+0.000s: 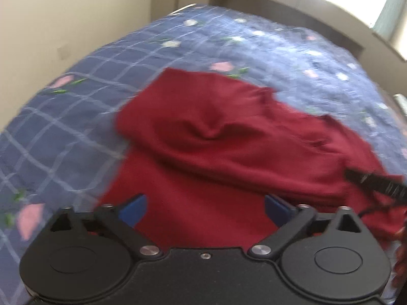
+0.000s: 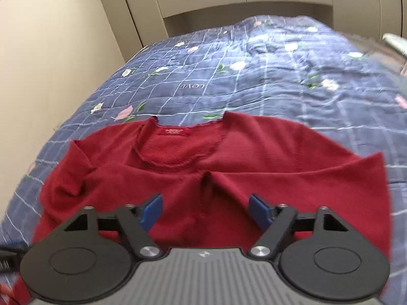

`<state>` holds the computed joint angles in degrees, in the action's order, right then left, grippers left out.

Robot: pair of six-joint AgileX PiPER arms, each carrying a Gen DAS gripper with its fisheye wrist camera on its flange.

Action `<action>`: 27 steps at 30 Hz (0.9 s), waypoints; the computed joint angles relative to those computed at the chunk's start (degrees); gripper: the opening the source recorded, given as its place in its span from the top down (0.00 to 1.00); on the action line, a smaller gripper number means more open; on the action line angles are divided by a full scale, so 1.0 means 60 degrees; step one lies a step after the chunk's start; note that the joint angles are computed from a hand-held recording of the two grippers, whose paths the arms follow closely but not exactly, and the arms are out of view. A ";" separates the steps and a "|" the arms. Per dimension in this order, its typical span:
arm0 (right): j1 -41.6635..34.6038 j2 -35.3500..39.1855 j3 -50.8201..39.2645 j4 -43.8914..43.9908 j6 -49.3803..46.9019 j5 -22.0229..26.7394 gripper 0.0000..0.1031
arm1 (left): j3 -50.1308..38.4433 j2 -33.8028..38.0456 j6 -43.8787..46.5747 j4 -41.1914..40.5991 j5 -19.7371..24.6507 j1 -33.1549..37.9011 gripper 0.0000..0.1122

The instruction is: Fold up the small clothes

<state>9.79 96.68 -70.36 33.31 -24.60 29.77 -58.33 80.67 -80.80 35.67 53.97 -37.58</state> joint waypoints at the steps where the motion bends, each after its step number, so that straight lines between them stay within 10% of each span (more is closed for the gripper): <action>1: 0.0014 0.0142 -0.0148 -0.0023 0.0152 0.0089 0.37 | 0.0158 -0.0125 0.0102 -0.0025 0.0008 0.0141 0.09; 6: 0.0361 0.0628 -0.0868 -0.0971 0.0888 0.0517 0.97 | 0.0776 -0.0460 0.0154 0.0333 0.0214 0.0808 0.09; 27: -0.1785 -0.0213 -0.2160 0.3148 -0.2918 0.1467 0.98 | -0.0349 0.1268 0.1669 0.1422 -0.0437 0.2147 0.14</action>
